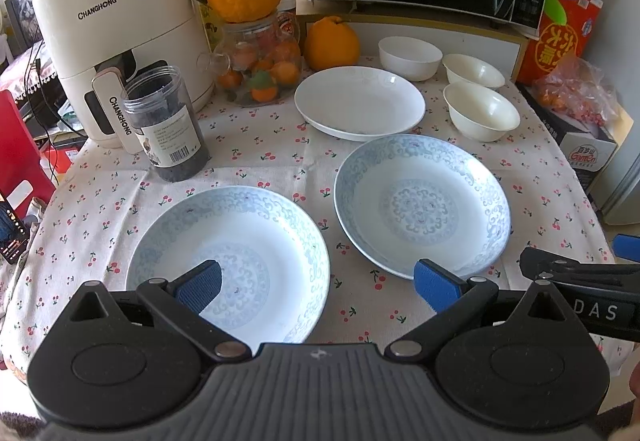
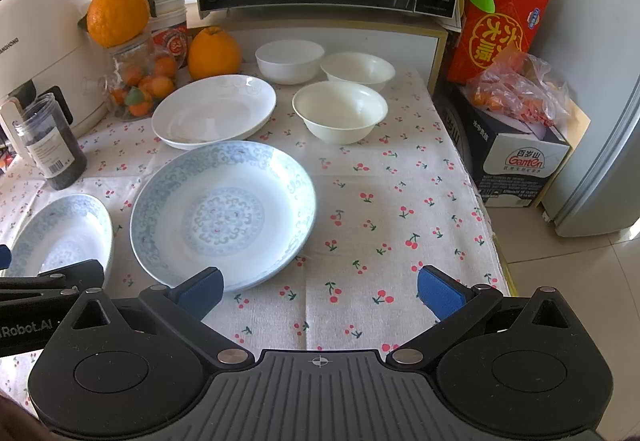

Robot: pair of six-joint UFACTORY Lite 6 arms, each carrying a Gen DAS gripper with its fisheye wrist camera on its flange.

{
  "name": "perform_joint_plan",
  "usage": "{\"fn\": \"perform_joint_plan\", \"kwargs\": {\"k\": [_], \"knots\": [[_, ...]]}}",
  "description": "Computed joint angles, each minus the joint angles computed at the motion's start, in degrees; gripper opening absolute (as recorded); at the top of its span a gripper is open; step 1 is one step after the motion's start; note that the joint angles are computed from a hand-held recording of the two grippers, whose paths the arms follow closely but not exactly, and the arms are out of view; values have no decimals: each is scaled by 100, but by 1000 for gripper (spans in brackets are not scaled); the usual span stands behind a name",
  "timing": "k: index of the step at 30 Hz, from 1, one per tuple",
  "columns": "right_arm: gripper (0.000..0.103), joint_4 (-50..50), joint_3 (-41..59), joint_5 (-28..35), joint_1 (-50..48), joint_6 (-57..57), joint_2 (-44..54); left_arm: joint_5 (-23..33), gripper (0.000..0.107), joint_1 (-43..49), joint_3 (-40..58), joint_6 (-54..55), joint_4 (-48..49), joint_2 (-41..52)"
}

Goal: Organize plates and bowls

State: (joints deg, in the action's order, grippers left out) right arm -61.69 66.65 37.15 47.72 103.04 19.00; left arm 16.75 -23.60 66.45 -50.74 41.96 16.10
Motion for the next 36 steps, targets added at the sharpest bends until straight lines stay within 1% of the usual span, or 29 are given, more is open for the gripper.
{"fn": "perform_joint_plan", "kwargs": {"k": [17, 36], "knots": [[103, -50, 12, 65, 32, 62, 19, -108, 103, 12, -129, -454, 378, -92], [103, -54, 0, 73, 31, 29, 12, -107, 103, 28, -95, -531, 478, -39]]}}
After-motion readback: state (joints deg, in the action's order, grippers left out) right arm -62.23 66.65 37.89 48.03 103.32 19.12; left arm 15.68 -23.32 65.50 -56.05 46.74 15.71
